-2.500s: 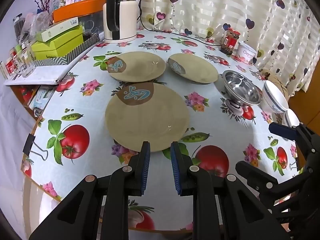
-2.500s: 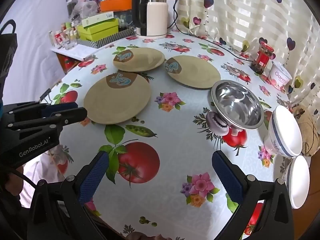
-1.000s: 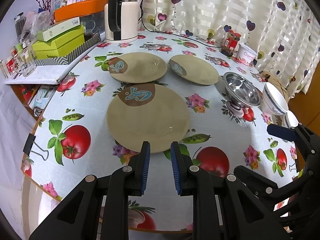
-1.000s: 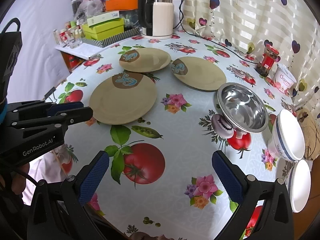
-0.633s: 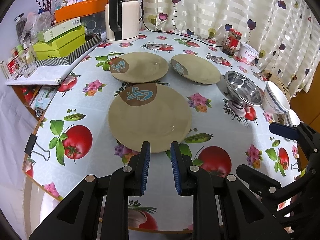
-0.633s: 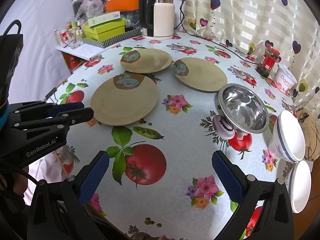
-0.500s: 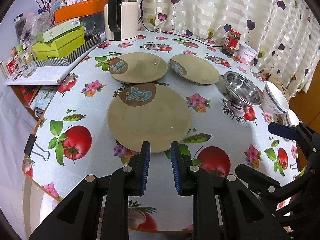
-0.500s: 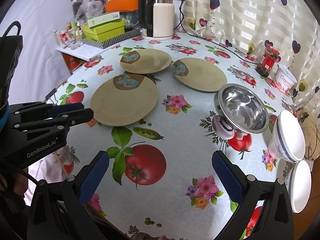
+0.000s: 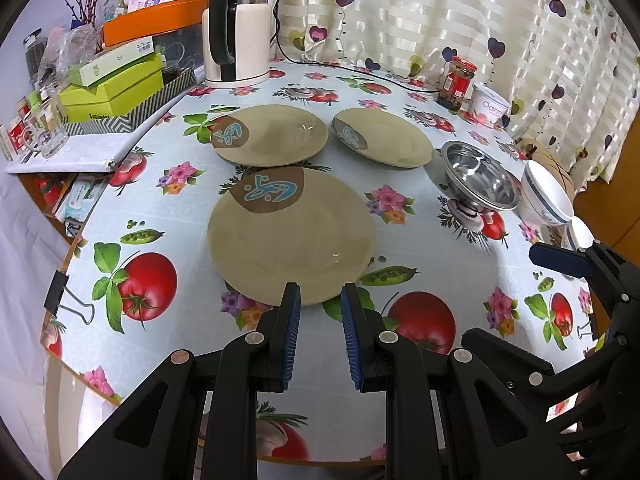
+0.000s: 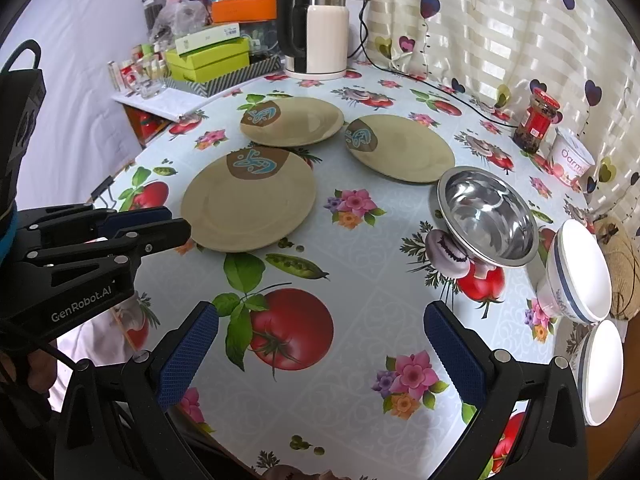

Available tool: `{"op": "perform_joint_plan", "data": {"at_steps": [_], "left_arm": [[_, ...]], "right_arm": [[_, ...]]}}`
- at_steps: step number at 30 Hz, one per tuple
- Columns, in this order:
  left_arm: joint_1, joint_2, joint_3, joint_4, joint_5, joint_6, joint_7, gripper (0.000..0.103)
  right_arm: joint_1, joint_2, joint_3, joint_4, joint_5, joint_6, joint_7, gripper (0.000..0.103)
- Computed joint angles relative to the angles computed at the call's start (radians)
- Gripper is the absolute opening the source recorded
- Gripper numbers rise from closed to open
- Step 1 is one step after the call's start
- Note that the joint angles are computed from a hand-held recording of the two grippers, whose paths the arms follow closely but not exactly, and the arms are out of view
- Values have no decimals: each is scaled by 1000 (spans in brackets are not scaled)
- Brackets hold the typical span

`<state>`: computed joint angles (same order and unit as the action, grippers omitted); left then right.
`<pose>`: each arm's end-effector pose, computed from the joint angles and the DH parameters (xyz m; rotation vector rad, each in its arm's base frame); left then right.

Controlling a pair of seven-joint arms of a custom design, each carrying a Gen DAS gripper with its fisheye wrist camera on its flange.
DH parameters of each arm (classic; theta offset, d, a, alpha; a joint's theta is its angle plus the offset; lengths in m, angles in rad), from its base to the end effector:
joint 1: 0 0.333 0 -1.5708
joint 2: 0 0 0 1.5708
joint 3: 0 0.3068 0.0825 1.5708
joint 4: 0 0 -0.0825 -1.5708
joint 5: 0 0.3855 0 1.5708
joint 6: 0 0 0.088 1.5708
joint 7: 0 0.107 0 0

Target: Organize plates and bowls

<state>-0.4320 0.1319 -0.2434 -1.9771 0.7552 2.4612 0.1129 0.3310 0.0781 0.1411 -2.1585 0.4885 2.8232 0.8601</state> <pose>0.4818 -0.3813 0.4315 -2.1095 1.5933 -0.6542 0.5359 0.2460 0.4144 -2.3310 1.0019 -0.3503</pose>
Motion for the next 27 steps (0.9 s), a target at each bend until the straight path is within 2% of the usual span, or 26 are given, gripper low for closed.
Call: {"op": "perform_joint_plan", "data": {"at_steps": [27], "left_arm": [[-2, 7, 2, 8, -10, 0, 14, 22]], "right_arm": [[1, 6, 1, 9, -6, -8, 7, 103]]}}
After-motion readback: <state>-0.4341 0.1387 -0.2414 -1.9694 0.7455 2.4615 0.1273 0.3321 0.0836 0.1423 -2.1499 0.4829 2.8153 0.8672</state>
